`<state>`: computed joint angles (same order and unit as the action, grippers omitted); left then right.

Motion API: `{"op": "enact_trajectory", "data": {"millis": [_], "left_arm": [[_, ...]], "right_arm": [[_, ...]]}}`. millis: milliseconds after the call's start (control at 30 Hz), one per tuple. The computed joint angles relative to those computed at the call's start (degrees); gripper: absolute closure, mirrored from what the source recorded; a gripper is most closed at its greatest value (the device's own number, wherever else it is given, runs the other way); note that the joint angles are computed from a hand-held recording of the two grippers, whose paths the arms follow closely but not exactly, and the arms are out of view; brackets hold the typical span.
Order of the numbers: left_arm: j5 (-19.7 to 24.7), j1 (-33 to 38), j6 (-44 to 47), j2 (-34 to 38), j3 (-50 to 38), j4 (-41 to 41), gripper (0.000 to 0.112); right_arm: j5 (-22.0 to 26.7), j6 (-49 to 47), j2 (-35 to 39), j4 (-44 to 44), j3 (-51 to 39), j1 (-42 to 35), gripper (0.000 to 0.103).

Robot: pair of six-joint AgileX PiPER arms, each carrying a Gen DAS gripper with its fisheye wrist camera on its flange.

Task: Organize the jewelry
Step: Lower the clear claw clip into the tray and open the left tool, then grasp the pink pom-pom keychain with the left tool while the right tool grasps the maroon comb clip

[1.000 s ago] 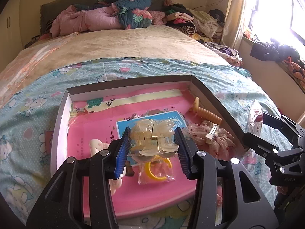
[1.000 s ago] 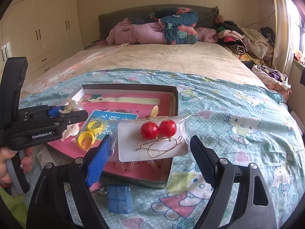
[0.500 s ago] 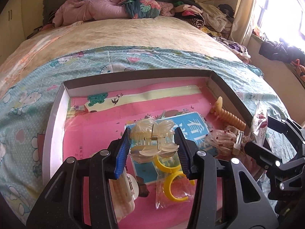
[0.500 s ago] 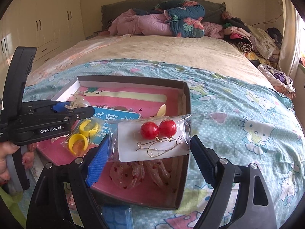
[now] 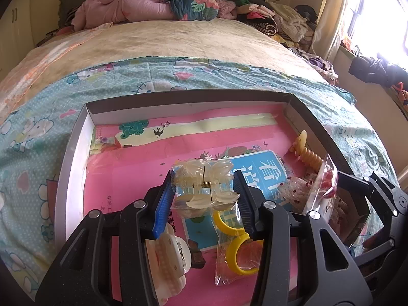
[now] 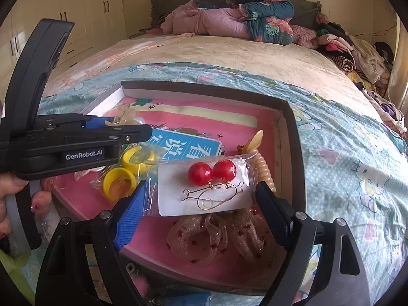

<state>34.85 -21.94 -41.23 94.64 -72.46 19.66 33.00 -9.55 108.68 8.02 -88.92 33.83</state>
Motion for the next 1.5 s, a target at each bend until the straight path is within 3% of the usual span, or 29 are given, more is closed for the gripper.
{"op": "enact_trajectory", "data": {"millis": [300,600,1133,1500], "left_arm": [[0.0,-0.1,-1.6,-0.5,0.4,1.4,0.075],[1.4,-2.1,-5.2,-4.1,1.6,4.8,0.061],[5.2,-11.3,-21.3,-13.8,7.8,18.3,0.031],[8.8,-17.4,-29.7,-18.8,12.4,24.2,0.024]], "right_arm": [[-0.3,-1.6,-3.3,4.3,3.7,-1.3,0.017],[-2.8,-1.6,-9.8,6.0,10.3,-2.6,0.015],[-5.9,2.7,-19.9,2.9,18.9,-3.6,0.009],[-6.5,2.6,-26.5,3.5,24.4,-4.2,0.009]]}}
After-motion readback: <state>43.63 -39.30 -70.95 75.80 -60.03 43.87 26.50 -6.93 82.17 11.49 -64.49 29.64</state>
